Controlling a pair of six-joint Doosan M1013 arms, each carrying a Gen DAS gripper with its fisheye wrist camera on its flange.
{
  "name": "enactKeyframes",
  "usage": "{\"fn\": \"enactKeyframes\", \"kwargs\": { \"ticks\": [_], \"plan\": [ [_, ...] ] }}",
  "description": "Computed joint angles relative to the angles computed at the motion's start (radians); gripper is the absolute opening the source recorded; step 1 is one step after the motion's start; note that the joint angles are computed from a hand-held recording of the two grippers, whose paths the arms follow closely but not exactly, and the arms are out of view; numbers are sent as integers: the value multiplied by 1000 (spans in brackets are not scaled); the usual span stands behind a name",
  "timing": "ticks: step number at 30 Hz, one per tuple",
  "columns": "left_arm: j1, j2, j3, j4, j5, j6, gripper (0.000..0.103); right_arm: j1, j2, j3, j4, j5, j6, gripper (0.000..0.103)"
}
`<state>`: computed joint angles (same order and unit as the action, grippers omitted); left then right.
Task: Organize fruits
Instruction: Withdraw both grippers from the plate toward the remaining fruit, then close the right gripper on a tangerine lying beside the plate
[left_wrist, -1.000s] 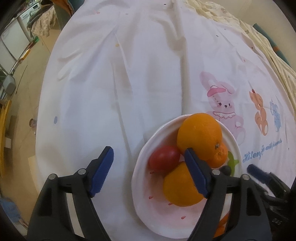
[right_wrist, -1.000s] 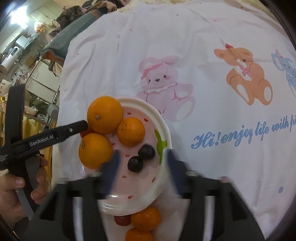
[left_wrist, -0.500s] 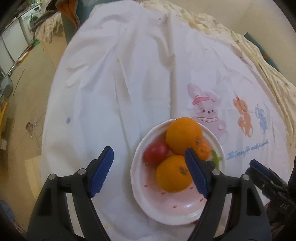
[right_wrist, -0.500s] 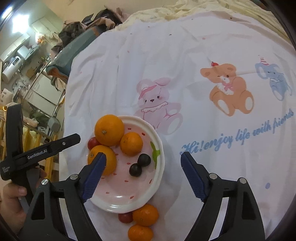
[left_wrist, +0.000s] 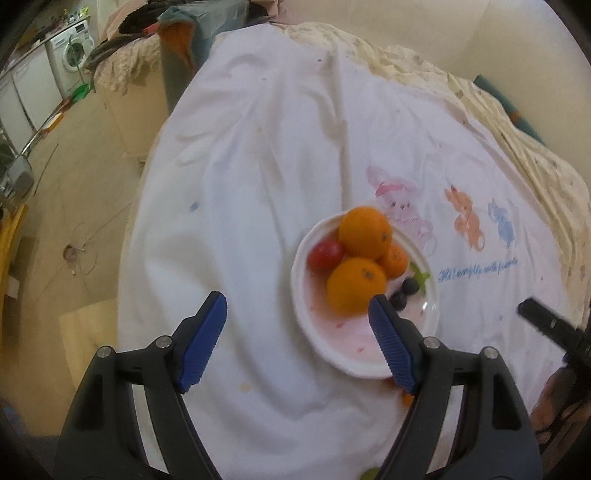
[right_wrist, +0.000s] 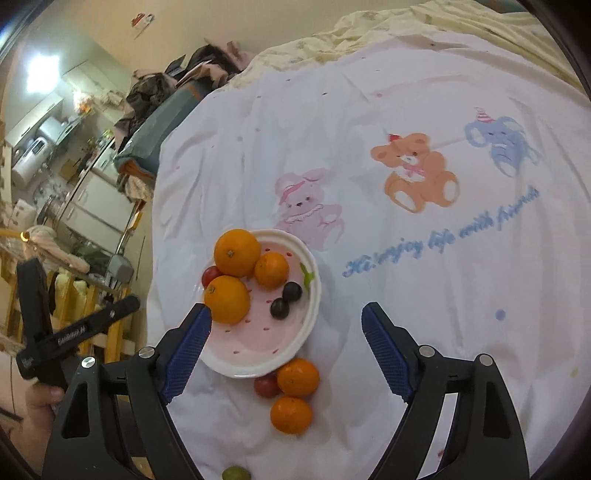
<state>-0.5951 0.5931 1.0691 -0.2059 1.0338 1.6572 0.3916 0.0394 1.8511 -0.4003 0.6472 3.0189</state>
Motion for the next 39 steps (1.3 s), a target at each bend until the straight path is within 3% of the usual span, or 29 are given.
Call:
{"fn": "enactKeyframes", "kwargs": {
  "ticks": [4, 13, 17, 23, 29, 35, 39],
  "plan": [
    [11, -19, 40, -17, 12, -21, 76, 7, -16, 25, 24, -26, 51, 86],
    [4, -59, 123, -40, -2, 14, 76, 43, -23, 43, 46, 12, 114, 86],
    [-9, -73, 150, -30, -11, 48, 76, 44, 1, 29, 134, 42, 33, 86],
    [-23, -84, 166, -18, -38, 79, 76, 22, 74, -7, 376, 85, -242, 85],
    [-33, -82, 167, 34, -45, 48, 76, 36, 154, -74, 445, 158, -448, 68],
    [-36, -82, 169, 34, -44, 64, 76, 52, 202, -121, 398, 232, -491, 60],
    [-39, -83, 169, 34, -43, 64, 76, 52, 211, -127, 379, 259, -480, 46]
  ]
}}
